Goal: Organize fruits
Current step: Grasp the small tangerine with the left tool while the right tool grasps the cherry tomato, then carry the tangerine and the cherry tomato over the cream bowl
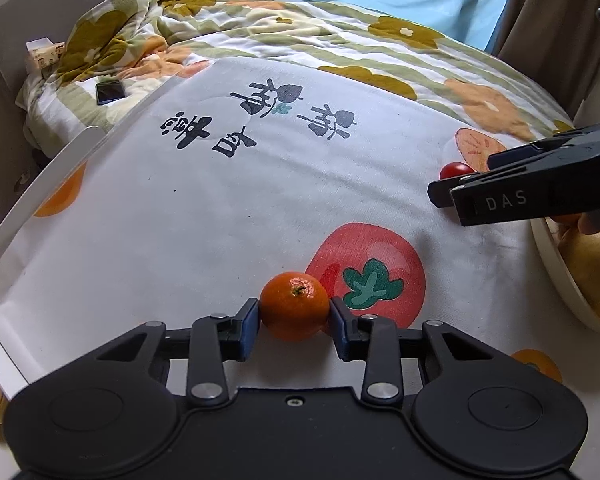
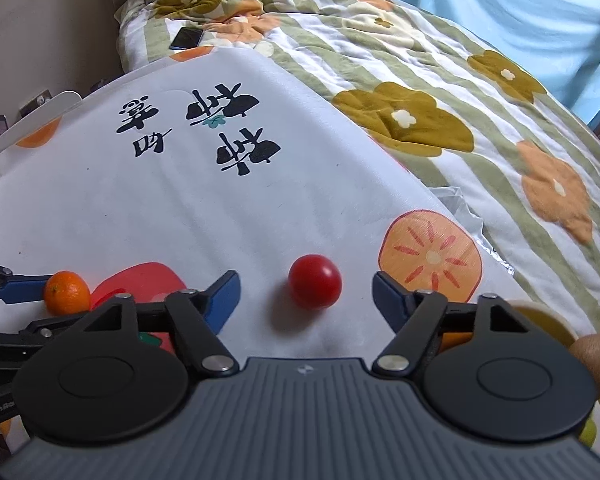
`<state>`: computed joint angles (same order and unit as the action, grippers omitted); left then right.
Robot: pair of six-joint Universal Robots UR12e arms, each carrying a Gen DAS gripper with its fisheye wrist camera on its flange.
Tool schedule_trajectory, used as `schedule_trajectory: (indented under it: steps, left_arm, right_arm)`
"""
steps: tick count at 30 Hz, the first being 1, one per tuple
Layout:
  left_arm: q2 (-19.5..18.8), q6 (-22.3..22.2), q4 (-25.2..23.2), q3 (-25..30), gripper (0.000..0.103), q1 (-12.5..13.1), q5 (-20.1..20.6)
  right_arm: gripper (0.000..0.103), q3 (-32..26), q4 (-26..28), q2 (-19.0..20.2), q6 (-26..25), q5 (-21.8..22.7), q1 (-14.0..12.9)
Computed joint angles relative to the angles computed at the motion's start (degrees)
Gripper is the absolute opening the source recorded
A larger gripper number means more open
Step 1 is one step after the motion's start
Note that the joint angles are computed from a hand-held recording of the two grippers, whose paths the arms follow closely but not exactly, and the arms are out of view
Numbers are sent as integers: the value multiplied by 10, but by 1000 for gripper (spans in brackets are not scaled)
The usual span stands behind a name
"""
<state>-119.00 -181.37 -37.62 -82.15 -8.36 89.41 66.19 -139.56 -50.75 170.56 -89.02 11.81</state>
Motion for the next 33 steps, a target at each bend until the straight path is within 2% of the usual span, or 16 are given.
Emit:
schedule_trajectory:
  steps: [11,13,15,17,23,33]
  left_arm:
    - [-2,1,8,5,40,0,18]
    - [-2,0,10,5,40,0,19]
    - [0,1,12,4,40,0,19]
    - [1,2,15,3,40,-1,19]
    - [6,6,28,-1,40,-3,20]
    - [23,24,64,-12,40,-8,15]
  right_arm:
    - [64,-15,13,11,-1,4,-1]
    - [54,-15,12,12,-2,-3,1]
    - [53,-15,9,13,-2,-10,1]
    - [46,-16,14,14,0,-11,1]
    - [46,-2,-7,3,19,-10,-1]
    - [45,40,-50,-35,40,-5,-1]
